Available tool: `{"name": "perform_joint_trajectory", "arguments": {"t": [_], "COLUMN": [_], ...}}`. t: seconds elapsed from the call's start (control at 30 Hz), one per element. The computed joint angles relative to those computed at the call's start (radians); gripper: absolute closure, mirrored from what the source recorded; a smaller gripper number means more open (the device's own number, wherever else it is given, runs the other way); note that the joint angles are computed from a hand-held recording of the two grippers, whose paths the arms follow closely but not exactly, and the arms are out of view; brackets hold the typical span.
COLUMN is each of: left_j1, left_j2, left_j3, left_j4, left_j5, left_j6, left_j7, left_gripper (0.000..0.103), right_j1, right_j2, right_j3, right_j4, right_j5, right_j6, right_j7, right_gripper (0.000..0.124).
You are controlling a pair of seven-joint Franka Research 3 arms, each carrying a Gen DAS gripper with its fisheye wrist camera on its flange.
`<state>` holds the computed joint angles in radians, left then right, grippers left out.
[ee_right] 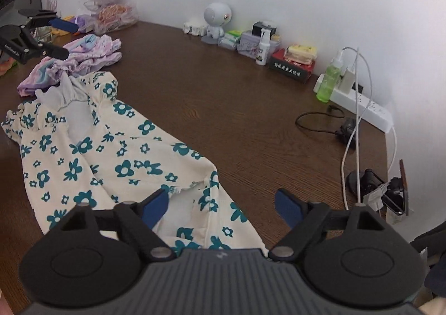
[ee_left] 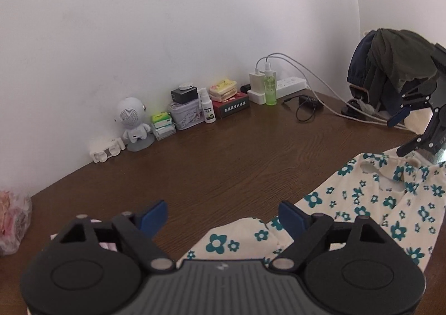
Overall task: Fold clothes
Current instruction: 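Close both grippers on the shirt edge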
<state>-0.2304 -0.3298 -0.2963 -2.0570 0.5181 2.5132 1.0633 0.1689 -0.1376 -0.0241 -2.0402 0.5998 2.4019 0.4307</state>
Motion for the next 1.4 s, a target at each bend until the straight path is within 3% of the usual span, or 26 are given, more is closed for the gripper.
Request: {"name": "perform_joint_trajectory", "arguments": {"t": [0.07, 0.1, 0.17, 0.27, 0.47, 0.7, 0.8, 0.83, 0.87, 0.9, 1.1, 1.27, 1.4], "left_j1": [-0.002, -0.013, -0.053, -0.083, -0.081, -0.034, -0.022, -0.02, -0.019, -0.02, -0.041, -0.043, -0.125], "left_j2": [0.049, 0.07, 0.098, 0.133, 0.213, 0.298, 0.319, 0.321, 0.312, 0.303, 0.175, -0.019, -0.103], "left_j3": [-0.001, 0.011, 0.058, 0.092, 0.1, 0.092, 0.084, 0.081, 0.077, 0.073, 0.058, 0.022, 0.05], "left_j4": [0.038, 0.051, 0.062, 0.085, 0.182, 0.288, 0.309, 0.31, 0.297, 0.283, 0.11, -0.136, -0.238], "left_j5": [0.013, -0.007, -0.136, -0.287, -0.474, -0.587, -0.608, -0.609, -0.606, -0.604, -0.495, -0.27, -0.282], "left_j6": [-0.032, -0.036, -0.014, -0.014, -0.157, -0.29, -0.325, -0.332, -0.319, -0.305, -0.106, 0.185, 0.173], "left_j7": [0.052, 0.1, 0.232, 0.411, 0.679, 0.796, 0.823, 0.829, 0.839, 0.849, 0.819, 0.706, 0.718], "left_gripper": [0.043, 0.052, 0.057, 0.057, 0.057, 0.057, 0.06, 0.064, 0.084, 0.095, 0.098, 0.098, 0.098], "right_j1": [-0.005, -0.008, -0.019, -0.036, -0.053, -0.052, -0.051, -0.049, -0.047, -0.047, -0.05, -0.022, 0.032], "right_j2": [0.064, 0.092, 0.15, 0.237, 0.397, 0.452, 0.452, 0.447, 0.442, 0.435, 0.32, 0.067, -0.101], "right_j3": [0.003, 0.003, 0.003, 0.016, 0.049, 0.07, 0.074, 0.074, 0.074, 0.074, 0.072, 0.061, 0.034], "right_j4": [0.068, 0.096, 0.172, 0.291, 0.511, 0.584, 0.587, 0.578, 0.57, 0.561, 0.411, 0.076, -0.161], "right_j5": [-0.068, -0.077, -0.059, -0.051, -0.104, -0.143, -0.142, -0.146, -0.15, -0.147, -0.086, 0.027, 0.056], "right_j6": [-0.051, -0.082, -0.166, -0.27, -0.464, -0.524, -0.528, -0.522, -0.517, -0.51, -0.386, -0.103, 0.058], "right_j7": [-0.02, -0.052, -0.077, -0.077, -0.048, -0.048, -0.054, -0.059, -0.064, -0.07, -0.151, -0.415, -0.627], "right_gripper": [0.074, 0.075, 0.075, 0.075, 0.075, 0.093, 0.108, 0.11, 0.113, 0.116, 0.12, 0.121, 0.121]}}
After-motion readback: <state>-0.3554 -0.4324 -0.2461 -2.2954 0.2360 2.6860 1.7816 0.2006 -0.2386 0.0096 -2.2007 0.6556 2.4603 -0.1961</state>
